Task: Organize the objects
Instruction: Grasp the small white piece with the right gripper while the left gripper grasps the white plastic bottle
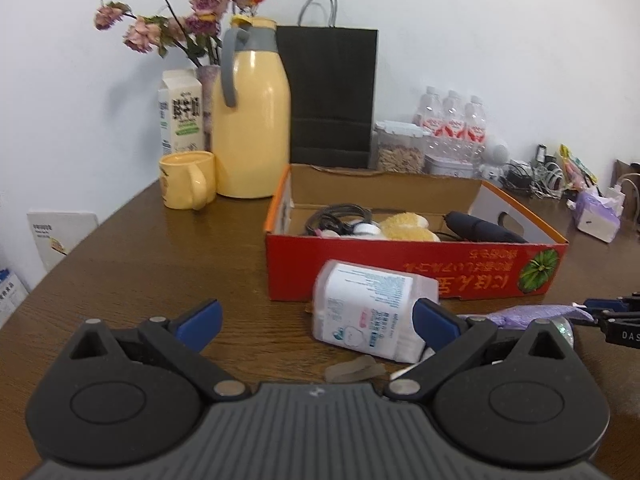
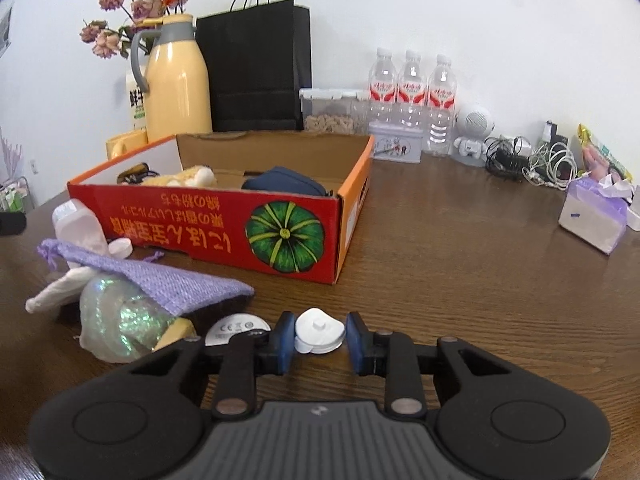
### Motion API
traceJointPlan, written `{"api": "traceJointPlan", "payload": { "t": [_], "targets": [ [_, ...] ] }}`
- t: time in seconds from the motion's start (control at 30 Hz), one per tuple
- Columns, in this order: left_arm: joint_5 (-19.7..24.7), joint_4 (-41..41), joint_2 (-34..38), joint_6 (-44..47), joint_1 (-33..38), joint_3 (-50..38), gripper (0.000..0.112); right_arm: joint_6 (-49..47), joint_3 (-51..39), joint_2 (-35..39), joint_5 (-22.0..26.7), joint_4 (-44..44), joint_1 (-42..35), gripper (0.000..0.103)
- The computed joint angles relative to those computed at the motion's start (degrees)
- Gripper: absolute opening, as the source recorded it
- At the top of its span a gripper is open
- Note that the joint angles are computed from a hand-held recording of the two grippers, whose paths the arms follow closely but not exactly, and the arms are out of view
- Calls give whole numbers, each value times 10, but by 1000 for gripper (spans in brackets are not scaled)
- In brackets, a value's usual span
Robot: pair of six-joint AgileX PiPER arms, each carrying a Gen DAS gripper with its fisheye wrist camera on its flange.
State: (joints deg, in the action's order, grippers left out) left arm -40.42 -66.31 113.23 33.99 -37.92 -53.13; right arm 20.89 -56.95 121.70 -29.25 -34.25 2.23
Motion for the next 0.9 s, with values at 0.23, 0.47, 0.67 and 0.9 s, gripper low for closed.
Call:
{"api": "traceJointPlan", "payload": {
  "t": [0.23,0.47,0.67,0.9],
  "targets": [
    [47,32,21,-10,16,-33,103,-41,24,-8,-32,49,7,27],
    [96,21,53,66,39,-101,103,-51,29,-10,-37,69,8,26],
    [124,-5,86,118,52,-150,103,-49,28,-8,-35,71,9,27],
    [135,20,108,83,62,-164,103,-47,26,-7,-31,72,9,27]
  ]
}}
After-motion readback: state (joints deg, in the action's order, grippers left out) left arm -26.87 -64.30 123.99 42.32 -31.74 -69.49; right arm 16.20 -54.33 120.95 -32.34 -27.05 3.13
